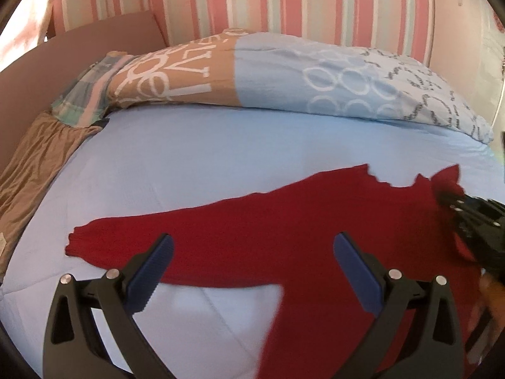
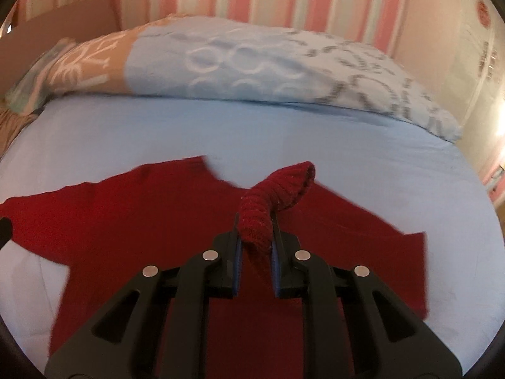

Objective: Fold small clothes
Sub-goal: 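Grasp the sleeve cuff with the right tool and lift it, then fold the held sleeve across the sweater body and release with the right tool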

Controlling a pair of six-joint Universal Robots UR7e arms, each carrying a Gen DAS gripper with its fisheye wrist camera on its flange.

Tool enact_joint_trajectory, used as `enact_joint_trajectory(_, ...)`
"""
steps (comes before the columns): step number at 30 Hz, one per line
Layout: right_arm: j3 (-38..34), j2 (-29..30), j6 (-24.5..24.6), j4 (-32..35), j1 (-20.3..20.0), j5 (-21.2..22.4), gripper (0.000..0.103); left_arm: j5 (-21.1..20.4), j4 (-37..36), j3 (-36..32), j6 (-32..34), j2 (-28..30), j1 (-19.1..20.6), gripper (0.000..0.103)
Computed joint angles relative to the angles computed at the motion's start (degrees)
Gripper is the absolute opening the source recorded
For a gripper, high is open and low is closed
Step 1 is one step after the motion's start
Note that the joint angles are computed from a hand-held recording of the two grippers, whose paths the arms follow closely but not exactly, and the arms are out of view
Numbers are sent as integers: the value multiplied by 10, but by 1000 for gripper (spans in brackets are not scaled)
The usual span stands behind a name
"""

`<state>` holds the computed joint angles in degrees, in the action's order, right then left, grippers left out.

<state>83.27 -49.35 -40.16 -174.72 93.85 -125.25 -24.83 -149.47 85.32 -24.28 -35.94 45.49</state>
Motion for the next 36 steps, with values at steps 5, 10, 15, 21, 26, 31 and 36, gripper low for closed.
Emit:
enact_joint_trajectory(5, -38, 63, 3, 17, 17, -6, 15, 2, -7, 23, -4, -22, 15, 101)
enact_joint_trajectory(10, -47, 95, 3, 24, 25, 1, 15, 7, -14, 38, -8, -33, 23, 101)
enact_joint_trajectory(15, -47, 112, -7, 36, 32, -10, 16, 9, -12, 45, -13, -39, 25, 101)
enact_joint_trajectory(21, -28, 109, -38, 54, 29, -9, 64, 12, 6, 50, -33, -46, 23, 101)
enact_joint_trajectory(26, 38, 32, -22, 51, 20, 88, 72, 18, 36, 54, -59, -57, 13, 101)
enact_joint_trajectory(31, 62, -29, 22, 30, 7, 76, 81, 29, 79, 61, -94, -72, -1, 101)
enact_joint_trajectory(36, 87, -68, 31, 40, -3, 60, 81, 30, 130, 72, -142, -90, -21, 101)
